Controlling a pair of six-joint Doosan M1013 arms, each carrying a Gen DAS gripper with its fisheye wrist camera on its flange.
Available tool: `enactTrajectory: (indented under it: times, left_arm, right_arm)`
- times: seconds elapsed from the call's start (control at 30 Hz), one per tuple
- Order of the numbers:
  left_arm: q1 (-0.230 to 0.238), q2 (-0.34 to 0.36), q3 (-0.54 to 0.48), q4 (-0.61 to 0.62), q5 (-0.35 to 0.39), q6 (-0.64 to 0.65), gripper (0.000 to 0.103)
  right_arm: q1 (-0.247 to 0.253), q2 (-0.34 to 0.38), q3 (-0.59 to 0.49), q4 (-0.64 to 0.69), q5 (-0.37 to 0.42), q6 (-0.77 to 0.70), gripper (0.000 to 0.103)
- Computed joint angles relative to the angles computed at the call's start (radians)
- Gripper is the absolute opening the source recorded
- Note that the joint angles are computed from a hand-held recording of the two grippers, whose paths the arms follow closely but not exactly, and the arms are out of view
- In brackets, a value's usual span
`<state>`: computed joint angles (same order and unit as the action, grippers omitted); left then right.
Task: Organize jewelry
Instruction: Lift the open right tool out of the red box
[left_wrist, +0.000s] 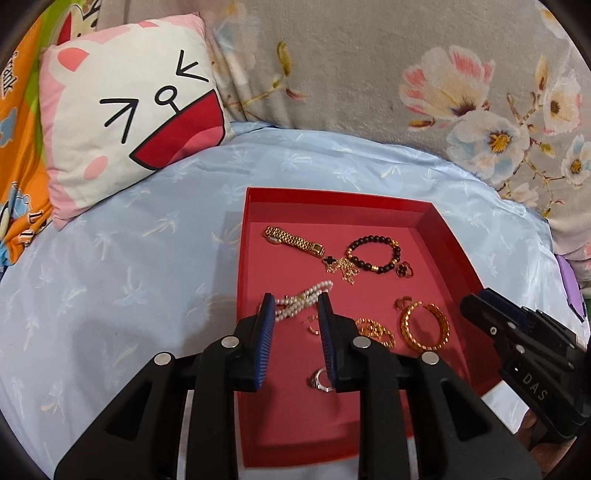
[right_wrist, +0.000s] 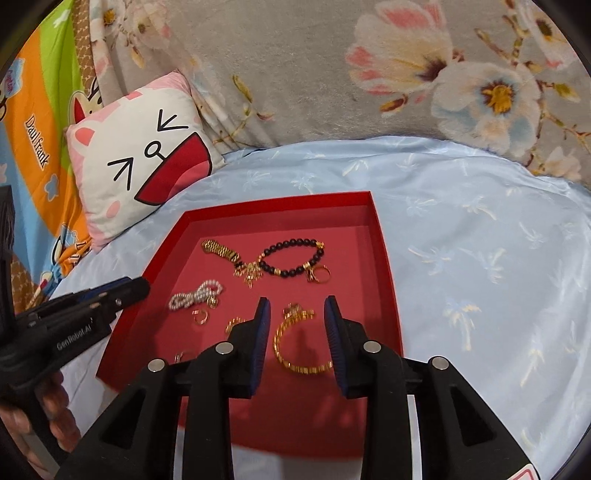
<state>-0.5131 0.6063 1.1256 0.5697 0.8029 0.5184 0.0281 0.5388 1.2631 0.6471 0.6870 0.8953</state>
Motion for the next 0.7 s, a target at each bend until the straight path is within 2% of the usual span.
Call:
enactTrajectory:
  times: [0.27,0.7]
  left_arm:
    - [-0.042,-0.045,0.064,0.052,0.022,-0.073,0.023]
    - [-0.096,-0.094,0.157,0.043,0.016,-0.144,0.023]
  right_arm:
    - [-0.017,-0.081,0.114,0.054,0.005,-0.033,0.040]
    - [-0.026,-0.171,0.249,0.064,-0.009,-0.031,0.041]
